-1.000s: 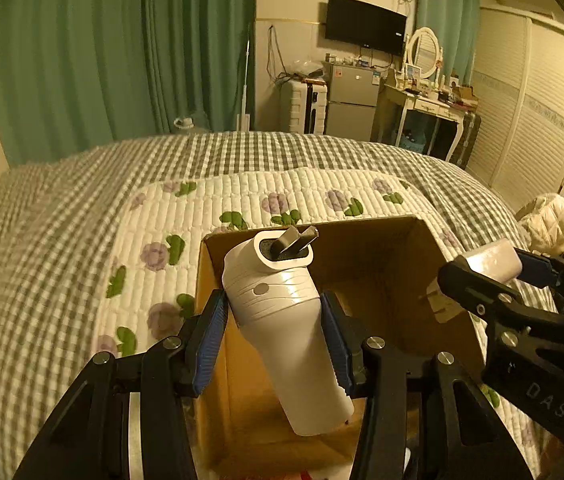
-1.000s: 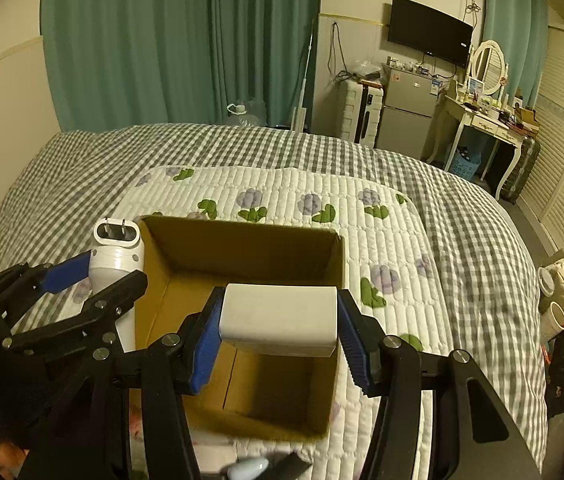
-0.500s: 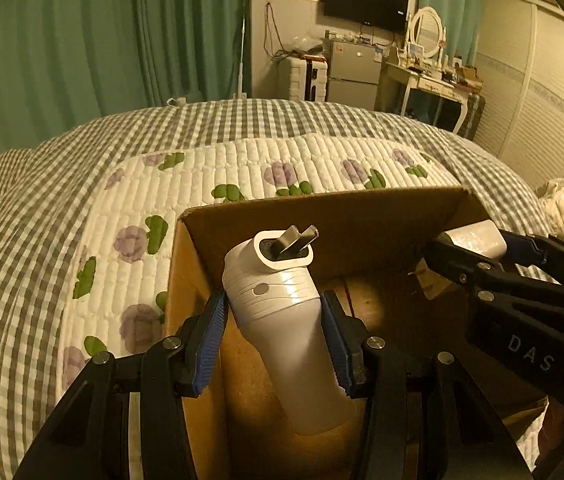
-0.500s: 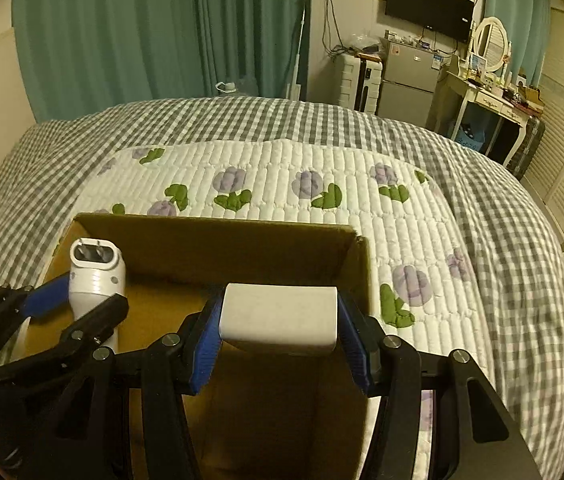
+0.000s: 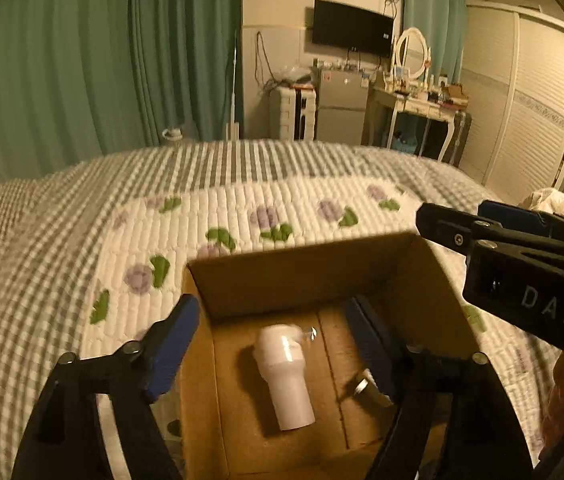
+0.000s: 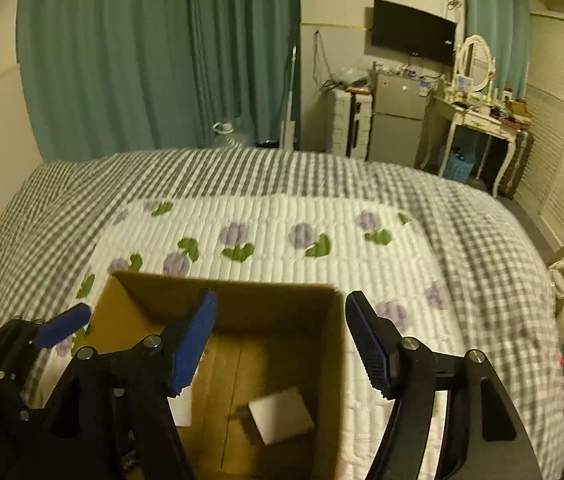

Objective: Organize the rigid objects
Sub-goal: 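Lift both tools out of the box and back toward the items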

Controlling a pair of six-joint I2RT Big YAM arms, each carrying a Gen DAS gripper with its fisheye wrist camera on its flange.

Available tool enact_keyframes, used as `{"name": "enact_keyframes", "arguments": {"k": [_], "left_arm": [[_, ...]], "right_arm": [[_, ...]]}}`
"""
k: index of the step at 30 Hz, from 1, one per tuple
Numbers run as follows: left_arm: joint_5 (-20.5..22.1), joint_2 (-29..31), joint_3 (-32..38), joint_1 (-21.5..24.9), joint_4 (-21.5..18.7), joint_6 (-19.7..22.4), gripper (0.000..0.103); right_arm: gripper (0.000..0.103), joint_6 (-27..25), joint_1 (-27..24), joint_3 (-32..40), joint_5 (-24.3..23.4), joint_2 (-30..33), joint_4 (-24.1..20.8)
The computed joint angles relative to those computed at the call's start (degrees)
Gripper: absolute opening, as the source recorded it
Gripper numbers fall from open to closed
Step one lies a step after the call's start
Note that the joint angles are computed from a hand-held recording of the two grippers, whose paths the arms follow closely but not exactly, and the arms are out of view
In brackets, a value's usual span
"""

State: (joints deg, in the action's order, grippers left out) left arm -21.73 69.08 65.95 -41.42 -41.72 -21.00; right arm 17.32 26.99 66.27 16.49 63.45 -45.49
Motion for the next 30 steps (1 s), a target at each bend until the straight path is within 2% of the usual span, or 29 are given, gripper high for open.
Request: {"name": "enact_keyframes", "arguments": {"k": [4, 9, 14, 17, 19, 23, 26, 30], "left_arm": [[-4.6, -3.5, 1.7, -2.3, -2.4, -1.3, 0.093], [-8.6, -7.3, 4.1, -5.5, -6.0, -3.0, 0.101], [-13.3, -10.6, 5.1, -8.2, -9.1, -3.9, 0.103], [-13.6, -12.2, 4.2, -8.1, -10.4, -5.0, 0.103], [-13.9, -13.1, 3.1, -8.3, -11.8, -6.9, 0.103], [-14.3, -14.7, 0.3, -9.4, -13.5, -10.7, 0.103], [-14.7, -15.6, -1.8, -10.2, -14.2, -11.9, 0.103], [-15.2, -16.9, -4.7, -10.8, -15.6, -14.6, 0.103]], "right_arm": [[0.067, 0.2, 1.2, 3.4, 4.0, -3.0, -5.6], [0.083, 4.4, 3.9, 5.0, 8.7, -7.6, -9.9], [0.087, 8.8, 7.4, 5.6, 13.5, -10.9, -14.5], [0.087, 8.8, 10.3, 5.2, 17.1, -12.0, -16.8], [0.087, 11.1, 12.7, 4.0, 19.6, -12.9, -18.3], [0.087, 15.5, 16.6, 1.3, 19.5, -13.6, -19.8], [0.087, 17.1, 19.3, -0.3, 20.8, -13.6, -21.1], [0.087, 19.8, 19.7, -3.5, 19.5, -15.4, -21.9]]}}
